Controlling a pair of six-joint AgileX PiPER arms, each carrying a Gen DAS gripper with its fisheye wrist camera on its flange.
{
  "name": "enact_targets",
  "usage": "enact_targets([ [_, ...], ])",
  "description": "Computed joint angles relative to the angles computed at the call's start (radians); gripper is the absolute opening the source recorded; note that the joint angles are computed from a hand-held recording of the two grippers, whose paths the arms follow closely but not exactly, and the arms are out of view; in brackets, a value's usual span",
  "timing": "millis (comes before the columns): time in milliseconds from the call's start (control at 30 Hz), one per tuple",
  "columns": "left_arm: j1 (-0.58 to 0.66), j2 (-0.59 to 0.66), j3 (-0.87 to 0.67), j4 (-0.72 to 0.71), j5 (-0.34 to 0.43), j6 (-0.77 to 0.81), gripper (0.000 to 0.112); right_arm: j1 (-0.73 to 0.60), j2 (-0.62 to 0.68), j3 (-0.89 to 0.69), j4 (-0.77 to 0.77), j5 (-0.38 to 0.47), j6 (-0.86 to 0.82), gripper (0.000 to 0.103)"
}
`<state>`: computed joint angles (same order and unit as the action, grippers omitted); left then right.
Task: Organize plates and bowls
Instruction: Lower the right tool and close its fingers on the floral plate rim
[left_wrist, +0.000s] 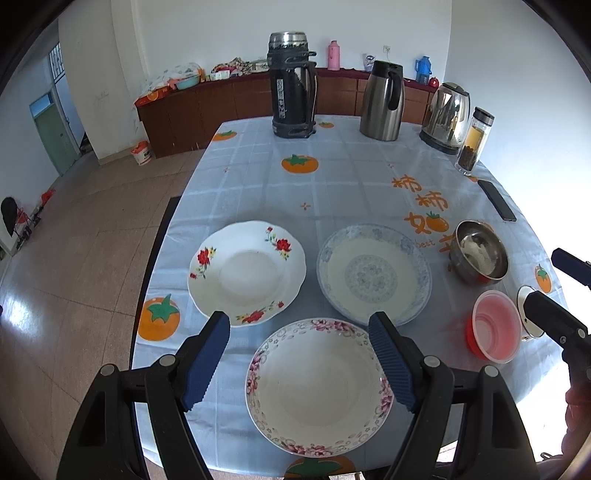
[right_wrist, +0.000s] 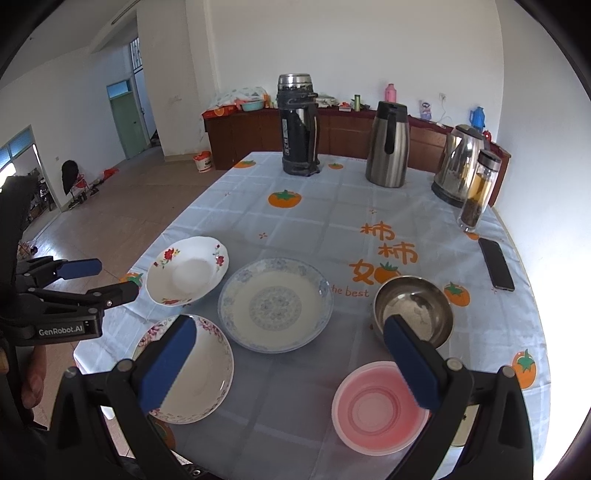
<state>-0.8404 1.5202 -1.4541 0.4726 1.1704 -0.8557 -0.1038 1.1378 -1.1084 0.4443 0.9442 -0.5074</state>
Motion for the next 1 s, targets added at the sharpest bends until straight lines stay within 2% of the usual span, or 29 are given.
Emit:
enact_targets([
  [133,0.035,-0.018,0.094,-0.036,-0.019,0.004,0.079,0.044,0.036,0.011,-0.014,-0.001,0.013,0.095],
  [300,0.088,-0.050,0.224,-0.088,-0.050,0.000,0.079,0.124,0.094,0.046,-0.037,-0.013,0.022,0.079],
  [333,0.103,-0.055,0.255,-0.104,-0.057,0.000,0.079,0.139,0.106,0.053,-0.041,-0.015,0.023,0.079],
  [500,0.167,-0.077,0.375,-0.167,-0.121,0.018,0.079,0.220,0.177,0.087,-0.064,-0.040,0.045,0.068],
  [667,0.245,-0.069,0.441,-0.280,-0.193,0.102,0.050,0.286,0.261,0.104,-0.089,-0.068,0.071,0.059],
  [767,0.270,-0.065,0.461,-0.317,-0.220,0.138,0.043,0.313,0.300,0.113,-0.111,-0.085,0.090,0.058],
  [1000,0.290,-0.051,0.468,-0.367,-0.254,0.196,0.039,0.322,0.361,0.124,-0.116,-0.082,0.093,0.044],
])
